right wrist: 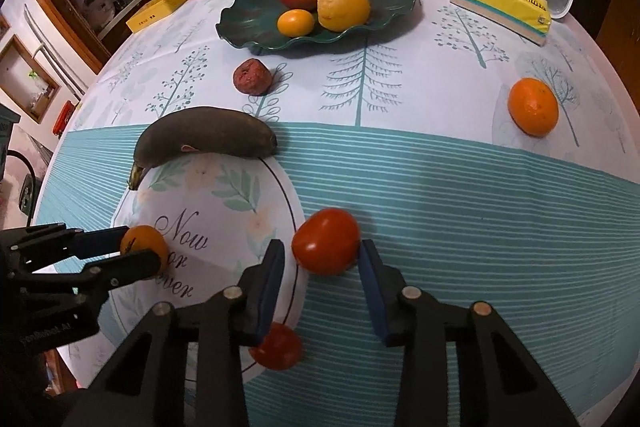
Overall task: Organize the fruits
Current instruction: 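Carry the orange onto the plate and open the left tool while the right tool places the tomato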
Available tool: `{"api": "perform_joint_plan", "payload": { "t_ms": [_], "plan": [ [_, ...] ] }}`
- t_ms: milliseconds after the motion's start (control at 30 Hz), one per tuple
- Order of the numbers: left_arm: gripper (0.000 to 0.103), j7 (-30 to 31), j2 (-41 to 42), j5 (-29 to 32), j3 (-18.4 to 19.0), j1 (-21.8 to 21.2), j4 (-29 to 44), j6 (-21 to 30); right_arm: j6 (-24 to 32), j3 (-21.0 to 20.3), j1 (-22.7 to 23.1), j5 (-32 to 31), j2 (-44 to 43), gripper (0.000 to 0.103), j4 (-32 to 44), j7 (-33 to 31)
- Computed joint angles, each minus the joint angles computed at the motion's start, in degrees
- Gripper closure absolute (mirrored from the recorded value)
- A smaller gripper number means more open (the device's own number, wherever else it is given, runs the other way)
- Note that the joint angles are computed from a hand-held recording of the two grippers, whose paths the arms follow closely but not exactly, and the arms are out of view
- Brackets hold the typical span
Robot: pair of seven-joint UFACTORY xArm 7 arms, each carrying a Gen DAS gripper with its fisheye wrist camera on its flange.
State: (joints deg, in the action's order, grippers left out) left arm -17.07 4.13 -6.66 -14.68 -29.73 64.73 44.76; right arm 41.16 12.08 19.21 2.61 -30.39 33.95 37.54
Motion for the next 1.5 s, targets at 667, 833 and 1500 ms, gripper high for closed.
{"api": "perform_joint_plan", "payload": {
  "t_ms": [667,833,1500],
  "plan": [
    [0.065,1.8,-5.1,-0.5,1.4,2.2,-2.0,-0.1,1.7,2.0,0.1,-2.3,0.9,0.069,3.4,1.5],
    [0.065,2.5,-4.4,1.1,2.5,4.2,0.7,-0.3,0.9,3.1,-0.8,-5.2,3.5,0.069,6.4,3.2],
    [0.065,12.4,13.8,4.8,5.6,9.3,28.0,0.6,-2.7,3.0,-1.9,-21.8,21.8,0.069,24.0,11.2]
  ]
}}
